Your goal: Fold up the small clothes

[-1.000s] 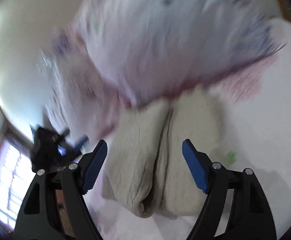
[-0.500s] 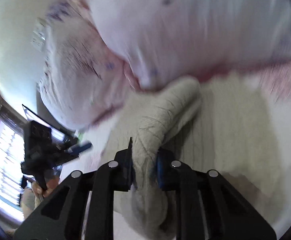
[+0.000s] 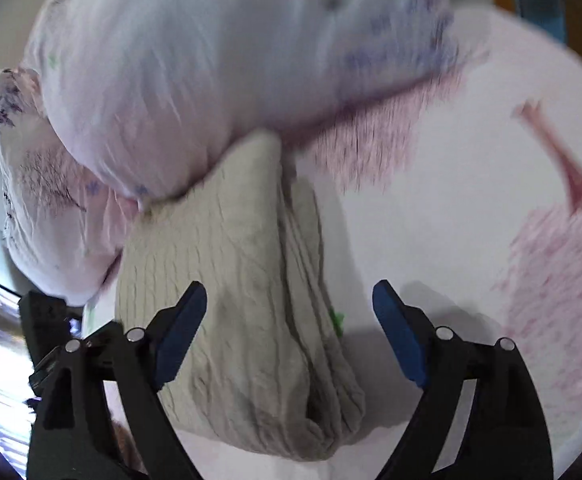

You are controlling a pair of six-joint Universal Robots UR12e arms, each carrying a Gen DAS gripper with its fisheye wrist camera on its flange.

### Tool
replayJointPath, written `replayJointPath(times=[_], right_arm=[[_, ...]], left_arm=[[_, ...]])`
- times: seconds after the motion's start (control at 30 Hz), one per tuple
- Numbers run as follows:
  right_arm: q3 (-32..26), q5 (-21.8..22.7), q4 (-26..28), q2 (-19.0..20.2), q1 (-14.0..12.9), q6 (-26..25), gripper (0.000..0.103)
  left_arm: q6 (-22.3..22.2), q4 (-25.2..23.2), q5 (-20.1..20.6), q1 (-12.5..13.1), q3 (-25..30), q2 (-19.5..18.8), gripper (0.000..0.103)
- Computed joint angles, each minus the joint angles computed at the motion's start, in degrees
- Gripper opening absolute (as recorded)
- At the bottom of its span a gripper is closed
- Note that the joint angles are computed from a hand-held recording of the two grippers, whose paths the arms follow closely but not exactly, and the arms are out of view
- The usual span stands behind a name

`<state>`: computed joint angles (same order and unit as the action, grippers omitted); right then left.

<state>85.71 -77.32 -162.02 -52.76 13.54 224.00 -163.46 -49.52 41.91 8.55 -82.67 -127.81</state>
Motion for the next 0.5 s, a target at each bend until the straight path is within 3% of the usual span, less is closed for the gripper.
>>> replayJointPath(times=[0.07, 0.13, 0.17, 0.27, 0.33, 0.4, 0.5], right_arm=[[0.3, 3.5, -1.1, 0.8, -0.4, 0.6, 0.084], [1.6, 6.4, -7.4, 1.4, -0.8, 1.4, 0.044], [2.1, 9.7, -10.7, 2.1, -1.2, 4.1, 0.033], [3.2, 9.6, -15.6, 2.1, -0.6, 4.3, 0.028], [2.9, 11.1, -18.1, 2.2, 0.0, 3.5, 0.027], [1.5, 12.7, -18.3, 2.9, 0.6, 1.8, 0.026], [-3.2, 9.9, -11.3, 4.4, 2.8, -4.1, 0.029]], left_arm=[[-1.2, 0.8, -0.6, -0.3, -0.1, -0.5, 0.079], [-2.6, 1.9, -1.4, -0.6, -0.3, -1.0, 0.078], [-3.6, 4.0, -0.9, -0.6, -0.8, -1.0, 0.068], [-0.5, 2.7, -1.5, 0.0, -1.0, -0.6, 0.043], [1.3, 2.3, -2.4, 0.8, -1.6, 0.0, 0.04], [1.0, 6.2, -1.9, 2.1, -3.5, 1.2, 0.04], [-1.7, 12.4, 0.7, 3.6, -4.9, 1.9, 0.046]])
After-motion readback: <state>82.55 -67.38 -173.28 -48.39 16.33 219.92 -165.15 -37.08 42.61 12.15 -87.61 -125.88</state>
